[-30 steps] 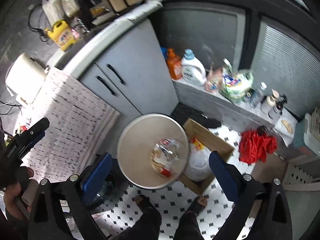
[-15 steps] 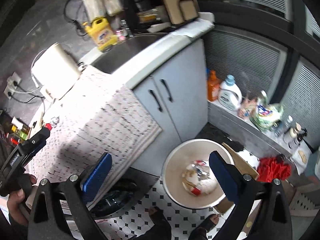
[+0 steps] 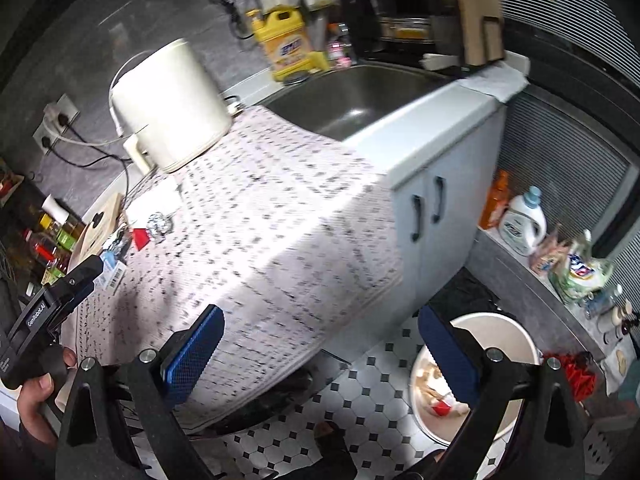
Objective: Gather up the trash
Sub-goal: 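Move both tools back up to the trash on the counter, then grasp the silver foil snack bag with the left gripper while the right gripper grasps the foil ball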
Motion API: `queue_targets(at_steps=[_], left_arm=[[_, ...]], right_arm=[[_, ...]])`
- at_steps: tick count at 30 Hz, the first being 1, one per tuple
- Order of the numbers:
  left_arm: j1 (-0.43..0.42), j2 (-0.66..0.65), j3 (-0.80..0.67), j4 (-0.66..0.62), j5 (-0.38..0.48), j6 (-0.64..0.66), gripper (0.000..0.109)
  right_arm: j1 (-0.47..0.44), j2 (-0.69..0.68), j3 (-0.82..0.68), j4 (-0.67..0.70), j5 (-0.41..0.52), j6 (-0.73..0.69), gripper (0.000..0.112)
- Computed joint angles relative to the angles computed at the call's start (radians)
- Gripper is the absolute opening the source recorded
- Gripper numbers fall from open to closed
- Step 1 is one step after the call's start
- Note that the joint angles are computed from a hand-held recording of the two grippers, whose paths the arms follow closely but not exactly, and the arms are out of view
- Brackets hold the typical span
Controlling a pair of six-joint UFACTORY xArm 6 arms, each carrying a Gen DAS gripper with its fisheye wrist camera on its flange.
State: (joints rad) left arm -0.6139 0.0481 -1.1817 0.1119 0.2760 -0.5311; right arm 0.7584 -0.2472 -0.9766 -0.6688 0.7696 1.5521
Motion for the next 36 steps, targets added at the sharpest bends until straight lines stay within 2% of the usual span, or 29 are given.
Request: queue_targets(at_steps=[5,7,8,9,10,12,15,22,25,26,29,36], left_arm=[[0.084,-0.009,0.029,-0.087,-0.033,0.115,0.097],[0.116,-0.004,0.025,-0.082,-0.037,0.150,0.096],[0.129,0.001,0.021,-0.080,-0.041,0.164,0.094],[0.143,0.007,0.016,-0.112,-0.047,0.213,0.086],[0.157,0.020,-0.002,-0.186,-0.035,0.298,0.081],[0.183,0.046,-0.035,-0.271,-0.009,0.405,0.077],[0.217,0.088,-0.089,-0.342,0.021,0.513,0.072],[0.266,0.196,-0.248,-0.470,0.129,0.711,0.058],[0.280,0.256,-0.327,-0.491,0.207,0.749,0.046],[0.283,0.272,-0.347,-0.496,0.225,0.758,0.045],[0.286,0.319,-0.402,-0.483,0.258,0.780,0.044],[0.286,0.404,-0.479,-0.377,0.254,0.789,0.044]], right_arm=[[-0.002,0.176,-0.169,-0.003,-0.034,-0.030,0.095],[-0.002,0.247,-0.240,-0.003,-0.046,-0.035,0.095],[-0.002,0.286,-0.281,-0.002,-0.052,-0.040,0.095],[-0.003,0.320,-0.316,0.000,-0.058,-0.047,0.095],[-0.003,0.350,-0.347,0.002,-0.063,-0.051,0.095],[-0.002,0.419,-0.425,0.006,-0.069,-0.063,0.095],[-0.001,0.537,-0.566,0.023,-0.065,-0.082,0.095],[0.011,0.698,-0.797,0.070,0.007,-0.151,0.095],[0.006,0.743,-0.864,0.096,0.034,-0.166,0.095],[0.005,0.757,-0.885,0.102,0.045,-0.173,0.095],[0.005,0.793,-0.947,0.111,0.079,-0.193,0.095],[0.012,0.834,-1.027,0.122,0.155,-0.211,0.095]])
